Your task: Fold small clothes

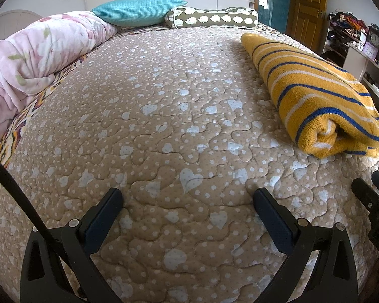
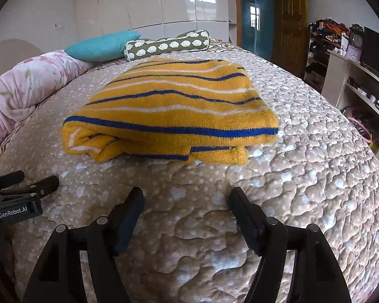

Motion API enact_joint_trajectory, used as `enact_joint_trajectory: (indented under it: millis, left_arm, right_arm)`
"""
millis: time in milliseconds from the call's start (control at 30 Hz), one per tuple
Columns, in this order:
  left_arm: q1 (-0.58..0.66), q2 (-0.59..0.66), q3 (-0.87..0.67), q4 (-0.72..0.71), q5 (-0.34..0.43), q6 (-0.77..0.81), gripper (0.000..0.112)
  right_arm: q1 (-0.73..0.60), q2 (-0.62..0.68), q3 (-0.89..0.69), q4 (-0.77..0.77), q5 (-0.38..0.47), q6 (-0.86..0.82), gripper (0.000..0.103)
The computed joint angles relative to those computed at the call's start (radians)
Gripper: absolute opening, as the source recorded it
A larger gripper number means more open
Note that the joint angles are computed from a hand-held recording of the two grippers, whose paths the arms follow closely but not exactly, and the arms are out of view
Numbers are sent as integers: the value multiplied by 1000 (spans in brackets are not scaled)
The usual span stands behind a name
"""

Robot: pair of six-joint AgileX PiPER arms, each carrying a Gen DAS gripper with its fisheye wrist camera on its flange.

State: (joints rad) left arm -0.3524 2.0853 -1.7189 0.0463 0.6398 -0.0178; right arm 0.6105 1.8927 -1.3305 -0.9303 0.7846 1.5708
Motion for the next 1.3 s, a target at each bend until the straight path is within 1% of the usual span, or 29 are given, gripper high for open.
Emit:
enact_joint_trajectory:
  millis: [300,433,633,1100,1300]
  left_arm:
    - [2,1,-1,-1,-2,1,103]
    - [2,1,0,2,-1,-24,103]
    - [-12,-7,27,64,-38,-90,103]
    - [3,14,-3,18,-26,-78,103]
    - [3,13,-2,18,-28,-78,103]
  right_arm:
    - [4,10,-13,2,10,-5,76]
    - [3,10,-12,4,10,-7,76]
    - [-3,13,-12,10,6,-12,78]
    - [-25,15,-4,14,-39,-24,82]
    - [-28,14,-3,12,-38,-28,82]
